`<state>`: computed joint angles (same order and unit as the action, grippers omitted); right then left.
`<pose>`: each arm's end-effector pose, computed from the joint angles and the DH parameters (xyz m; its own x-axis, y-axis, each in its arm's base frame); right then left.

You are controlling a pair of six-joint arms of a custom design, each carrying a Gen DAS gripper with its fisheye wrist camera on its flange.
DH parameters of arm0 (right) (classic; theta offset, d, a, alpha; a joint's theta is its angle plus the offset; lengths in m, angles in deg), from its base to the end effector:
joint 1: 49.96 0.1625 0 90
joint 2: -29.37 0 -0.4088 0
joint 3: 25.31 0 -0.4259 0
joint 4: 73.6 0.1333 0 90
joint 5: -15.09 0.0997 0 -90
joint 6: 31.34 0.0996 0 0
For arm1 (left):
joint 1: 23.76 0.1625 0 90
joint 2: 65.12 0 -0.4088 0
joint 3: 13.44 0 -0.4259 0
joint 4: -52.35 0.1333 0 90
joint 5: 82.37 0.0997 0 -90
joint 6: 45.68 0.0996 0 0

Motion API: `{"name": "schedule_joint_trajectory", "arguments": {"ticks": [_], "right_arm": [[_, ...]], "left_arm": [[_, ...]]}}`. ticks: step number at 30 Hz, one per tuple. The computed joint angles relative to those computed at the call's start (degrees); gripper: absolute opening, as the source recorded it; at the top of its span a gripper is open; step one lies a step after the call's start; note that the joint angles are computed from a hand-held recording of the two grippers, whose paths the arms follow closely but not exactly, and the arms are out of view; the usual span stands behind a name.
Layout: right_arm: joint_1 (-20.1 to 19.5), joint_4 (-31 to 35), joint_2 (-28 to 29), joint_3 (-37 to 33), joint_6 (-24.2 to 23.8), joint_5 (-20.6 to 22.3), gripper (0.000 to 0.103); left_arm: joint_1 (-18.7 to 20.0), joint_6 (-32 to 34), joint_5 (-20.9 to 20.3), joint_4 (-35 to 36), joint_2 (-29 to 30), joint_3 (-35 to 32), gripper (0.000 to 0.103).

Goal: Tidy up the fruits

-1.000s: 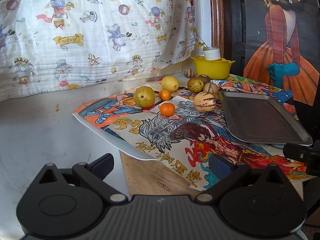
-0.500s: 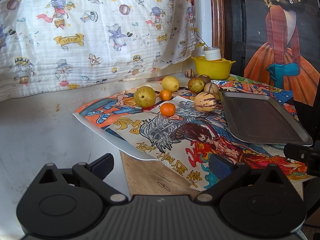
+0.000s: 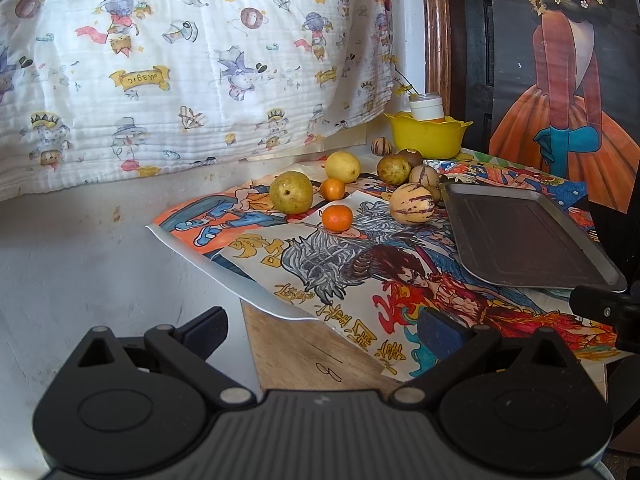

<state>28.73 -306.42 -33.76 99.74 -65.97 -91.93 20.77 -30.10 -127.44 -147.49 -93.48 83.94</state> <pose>0.0050 -0.5059 0.2348 -0.7425 0.2994 0.5992 -0.4751 0.3952 -0.7862 -0.3090 -0.5896 -0.0292 -0.6504 0.3168 -0.6904 0.7414 0.4626 -0.4861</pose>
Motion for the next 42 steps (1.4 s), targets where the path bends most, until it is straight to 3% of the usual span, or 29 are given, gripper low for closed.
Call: {"name": "schedule_joint_trajectory", "arguments": {"ticks": [12, 20, 27, 39, 42], "right_arm": [[-0.1, -0.3, -0.6, -0.1, -2.1, 1.6, 0.103], [-0.5, 5.4, -3.5, -0.7, -7.0, 5.1, 0.103], [-0.5, 13.8, -6.0, -2.6, -9.5, 7.2, 0.103], [1.5, 33.7, -7.0, -13.4, -23.8, 10.2, 0.103], [0.5, 40.7, -7.0, -16.4, -28.4, 14.6, 0.103]], "left_arm": [[-0.1, 0.4, 0.7, -0.2, 0.1, -0.5, 0.103], [1.0, 2.5, 0.5, 0.7, 0.4, -3.5, 0.103], [2.8, 1.2, -1.4, 6.6, 0.3, -7.6, 0.103], [6.7, 0.9, -6.6, 18.5, 2.0, -18.6, 0.103], [6.9, 1.7, -7.2, 19.9, 3.4, -21.5, 0.103]]}}
